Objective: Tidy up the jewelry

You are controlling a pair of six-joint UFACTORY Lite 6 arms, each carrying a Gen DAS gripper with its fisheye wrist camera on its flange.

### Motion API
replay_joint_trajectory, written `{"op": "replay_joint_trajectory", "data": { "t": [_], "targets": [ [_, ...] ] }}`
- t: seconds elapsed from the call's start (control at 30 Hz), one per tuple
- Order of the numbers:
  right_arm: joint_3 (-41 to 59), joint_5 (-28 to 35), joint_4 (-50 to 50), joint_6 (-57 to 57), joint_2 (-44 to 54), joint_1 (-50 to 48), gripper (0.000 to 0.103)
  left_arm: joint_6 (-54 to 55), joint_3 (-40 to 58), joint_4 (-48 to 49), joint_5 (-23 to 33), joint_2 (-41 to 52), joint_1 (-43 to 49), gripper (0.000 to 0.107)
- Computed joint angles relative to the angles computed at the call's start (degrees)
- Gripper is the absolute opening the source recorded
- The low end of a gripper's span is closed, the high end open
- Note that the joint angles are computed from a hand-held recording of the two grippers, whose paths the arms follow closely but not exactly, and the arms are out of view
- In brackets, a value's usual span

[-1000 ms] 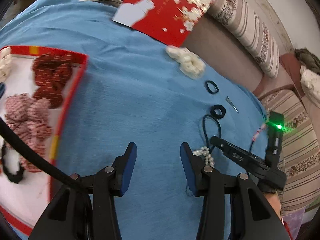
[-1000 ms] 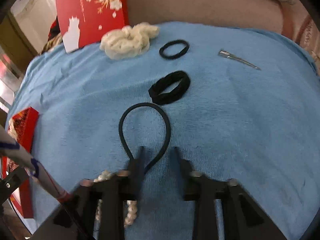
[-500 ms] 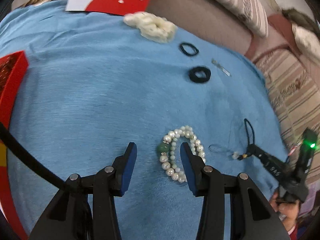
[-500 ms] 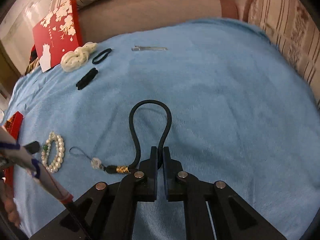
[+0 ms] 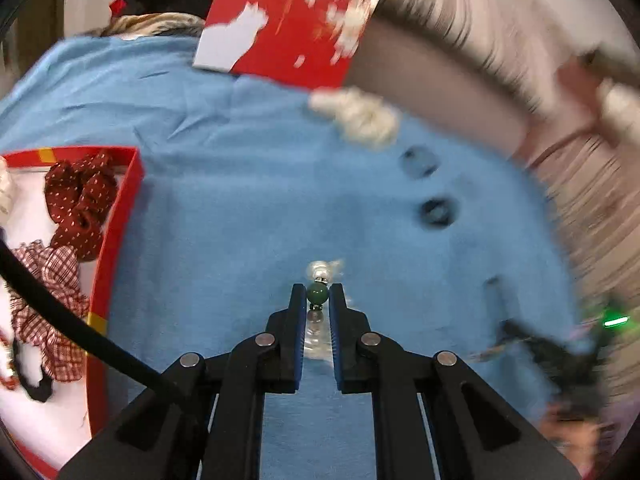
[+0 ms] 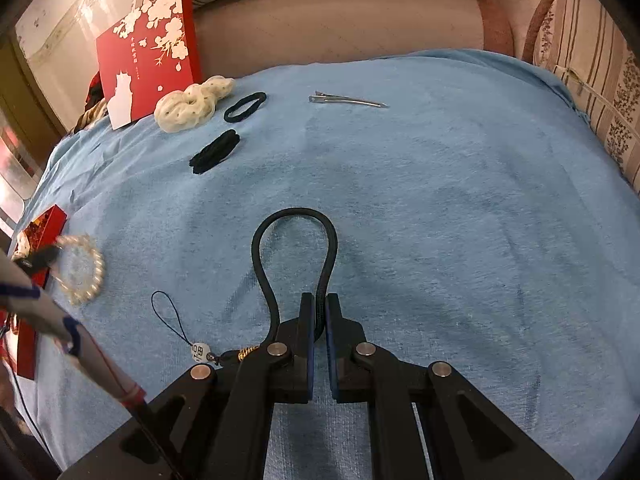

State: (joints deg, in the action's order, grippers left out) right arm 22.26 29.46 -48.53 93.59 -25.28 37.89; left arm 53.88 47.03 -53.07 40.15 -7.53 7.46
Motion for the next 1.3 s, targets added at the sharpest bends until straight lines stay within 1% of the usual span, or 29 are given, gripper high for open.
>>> {"op": "replay_joint_trajectory", "data": {
  "t": [0.07,0.13,0.17,0.2,0.23,0.3,0.37,0.47,0.57,0.6,0.67,0.7,0.73,0.77,0.83,0.93,1.03,1.1,1.17,1.23,1.3],
  "targets": [
    [0.4,-0.6,-0.4,0.3,1.0,-0.1,0.005,7.9,0.8,-8.0,12.0,-0.8,6.7,0.011],
    [0.5,-1.1,-0.7,1.1,1.7,0.3,0.005,12.6,2.8,-10.0,23.6,0.0,10.9,0.011],
    [0.6,-1.2,-0.9,1.3,2.0,0.4,0.005,14.0,2.9,-10.4,26.9,-0.5,11.9,0.011],
    [0.8,-1.0,-1.3,1.8,2.5,0.8,0.005,14.5,3.0,-10.5,28.0,-0.7,11.9,0.011],
    [0.9,-0.9,-1.7,2.3,2.9,1.1,0.005,14.6,2.6,-10.1,28.0,-1.3,11.6,0.011],
    [1.1,-0.8,-2.1,3.1,3.1,1.4,0.005,13.7,1.8,-8.0,24.3,-2.5,10.1,0.010],
    [0.9,-1.1,-2.2,3.4,2.8,1.3,0.005,12.8,1.2,-7.1,20.8,-1.4,8.1,0.009],
    [0.7,-0.6,-1.8,2.9,2.3,0.8,0.005,13.2,0.9,-5.6,19.0,-0.9,8.5,0.009],
    [0.1,0.8,-0.6,2.0,1.1,0.3,0.005,13.8,0.2,-4.2,18.3,-2.2,8.8,0.009],
    [-0.2,1.6,-0.6,2.1,0.6,0.2,0.007,14.1,-0.1,-4.0,18.3,-2.4,9.0,0.009],
    [-1.0,4.1,-0.5,2.7,-1.2,0.5,0.017,14.8,-1.1,-3.0,17.9,-2.1,9.0,0.009],
    [-2.0,4.7,0.0,2.7,-3.3,0.3,0.030,14.7,-1.6,-2.3,17.8,-2.1,9.0,0.009],
    [-2.7,4.9,0.2,3.1,-4.8,0.2,0.037,14.4,-2.0,-1.9,17.4,-1.6,8.5,0.009],
    [-3.8,4.8,0.4,3.5,-7.6,0.3,0.037,13.7,-2.6,-1.5,16.4,-1.3,7.4,0.009],
    [-4.6,4.8,1.6,2.8,-10.0,1.1,0.037,12.2,-4.0,-1.1,14.1,-1.1,4.2,0.009],
    [-4.8,4.9,0.8,5.1,-10.1,4.6,0.037,10.9,-6.1,-0.8,11.1,-1.2,-0.2,0.010],
    [-4.2,3.5,-0.4,5.9,-8.6,8.4,0.037,10.6,-8.6,-0.4,7.8,-2.8,-4.6,0.011],
    [-3.2,3.1,-0.8,6.3,-6.8,10.6,0.037,11.0,-9.9,0.1,6.4,-3.9,-6.5,0.015],
    [-2.9,2.4,-0.5,7.2,-5.6,11.8,0.037,11.5,-10.8,-0.3,4.8,-4.5,-8.1,0.021],
    [-3.1,0.0,0.9,6.7,-5.3,10.8,0.037,12.3,-10.7,-1.0,4.2,-3.8,-9.3,0.021],
    [-4.0,-4.0,2.7,5.6,-5.1,8.4,0.037,13.1,-10.4,-1.7,3.5,-2.6,-10.8,0.021]
  ]
}}
